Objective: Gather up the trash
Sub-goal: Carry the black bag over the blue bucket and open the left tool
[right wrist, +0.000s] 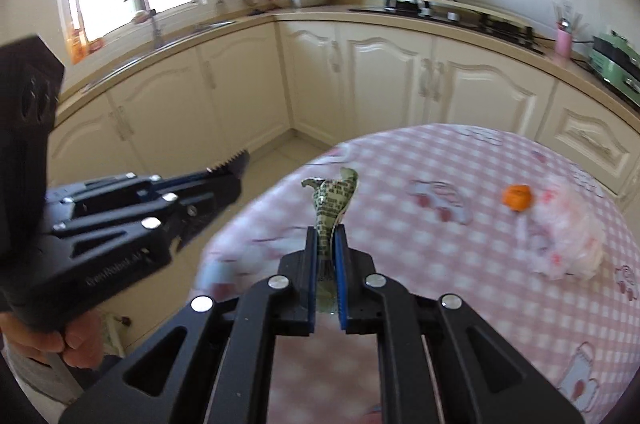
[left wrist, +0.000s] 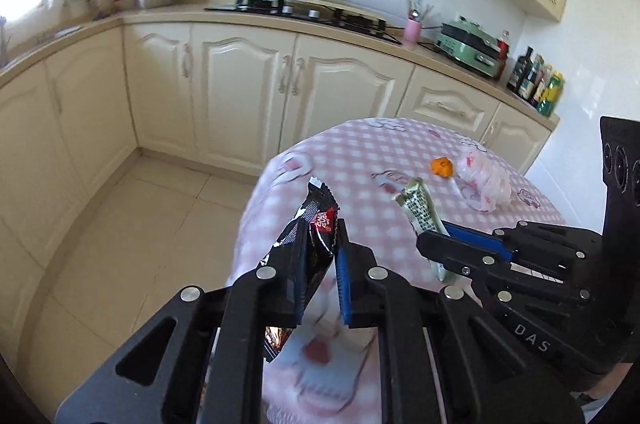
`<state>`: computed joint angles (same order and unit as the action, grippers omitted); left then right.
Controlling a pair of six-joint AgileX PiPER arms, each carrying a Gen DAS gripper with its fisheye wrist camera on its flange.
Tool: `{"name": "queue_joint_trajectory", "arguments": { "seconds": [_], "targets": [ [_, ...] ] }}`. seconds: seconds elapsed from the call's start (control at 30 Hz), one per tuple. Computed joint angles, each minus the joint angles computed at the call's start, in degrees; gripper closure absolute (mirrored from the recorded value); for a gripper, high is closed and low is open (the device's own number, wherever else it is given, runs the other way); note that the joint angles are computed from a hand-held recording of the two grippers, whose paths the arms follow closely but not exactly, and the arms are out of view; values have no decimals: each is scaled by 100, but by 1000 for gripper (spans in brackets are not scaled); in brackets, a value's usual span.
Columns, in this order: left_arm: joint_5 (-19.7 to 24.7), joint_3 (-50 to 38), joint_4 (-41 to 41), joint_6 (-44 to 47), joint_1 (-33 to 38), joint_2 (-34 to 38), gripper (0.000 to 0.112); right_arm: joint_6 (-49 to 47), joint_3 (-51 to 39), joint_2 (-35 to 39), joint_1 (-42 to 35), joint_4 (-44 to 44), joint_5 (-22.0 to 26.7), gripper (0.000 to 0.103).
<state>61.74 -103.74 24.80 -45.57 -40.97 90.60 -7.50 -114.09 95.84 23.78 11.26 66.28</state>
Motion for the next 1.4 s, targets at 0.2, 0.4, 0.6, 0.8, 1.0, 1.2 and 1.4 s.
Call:
{"name": "queue_joint_trajectory", "arguments": {
  "seconds": [0.2,0.4,0.6,0.8,1.0,1.2,1.4],
  "targets": [
    [-228,2002,189,-813,263,-1544,101,873,-65,123,1447,-429,-80,95],
    [-404,3677,-75,-1224,835,-2681,101,1482,211,383,2385,-584,-397,95],
    [-786,4690,-672,-964,1606,-3069,101,1807,330,915,2919,-708,-594,95],
    [-1122,4850,-875,-759,2076,-2874,91,1934,20,1337,2955,-843,-537,95],
    [-1094,4917,-676,-897,2042,-2891,66,1991,-128,1535,2953,-893,-485,95],
    [-957,4971,-614,-904,2021,-3033,65,1956,-248,1664,2960,-835,-450,95],
    [-810,4917,-522,-954,2018,-3176,61,1908,-350,1697,2947,-790,-431,95]
  ]
}}
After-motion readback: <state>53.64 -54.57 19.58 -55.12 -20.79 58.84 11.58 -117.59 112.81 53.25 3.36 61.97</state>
